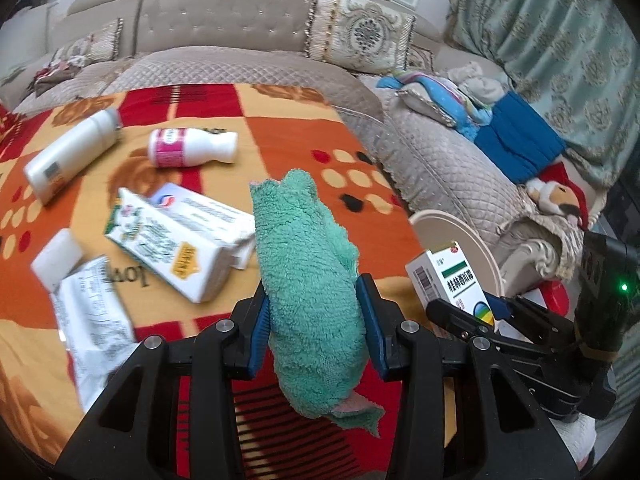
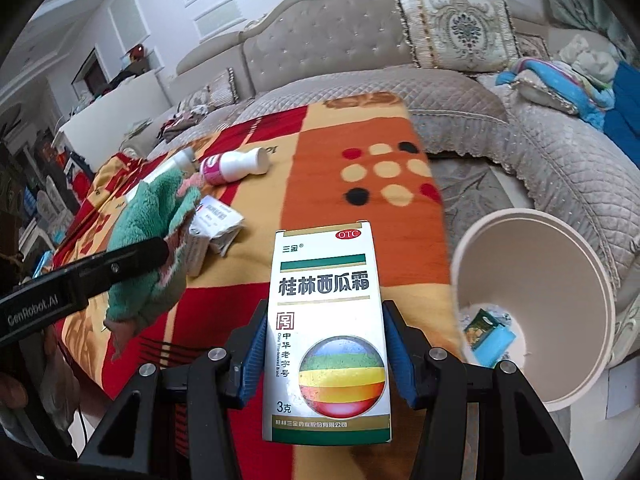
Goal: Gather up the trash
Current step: 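Carry the box and towel over the white bin and open both tools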
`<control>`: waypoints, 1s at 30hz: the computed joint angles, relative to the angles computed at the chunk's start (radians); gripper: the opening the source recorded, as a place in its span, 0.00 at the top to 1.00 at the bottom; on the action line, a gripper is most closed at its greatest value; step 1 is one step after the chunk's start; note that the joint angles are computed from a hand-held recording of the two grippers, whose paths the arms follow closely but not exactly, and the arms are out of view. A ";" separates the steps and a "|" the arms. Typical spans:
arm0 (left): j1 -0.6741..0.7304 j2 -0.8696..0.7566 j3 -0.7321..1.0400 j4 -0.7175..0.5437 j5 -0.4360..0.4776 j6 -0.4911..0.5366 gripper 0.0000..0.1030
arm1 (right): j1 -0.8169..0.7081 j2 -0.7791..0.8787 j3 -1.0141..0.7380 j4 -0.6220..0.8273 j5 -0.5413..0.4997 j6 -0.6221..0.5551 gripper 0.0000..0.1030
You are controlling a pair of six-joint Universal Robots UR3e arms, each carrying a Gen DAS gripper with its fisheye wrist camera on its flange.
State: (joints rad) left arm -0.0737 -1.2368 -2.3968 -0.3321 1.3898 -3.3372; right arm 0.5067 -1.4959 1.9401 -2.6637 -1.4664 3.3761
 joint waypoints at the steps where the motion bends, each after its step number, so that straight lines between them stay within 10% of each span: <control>1: -0.023 -0.029 0.014 0.017 0.010 -0.010 0.63 | -0.011 -0.013 0.014 -0.003 0.001 -0.001 0.50; 30: -0.412 -0.611 0.525 0.044 0.149 -0.101 0.63 | -0.483 -0.409 0.384 0.080 0.149 -0.160 0.50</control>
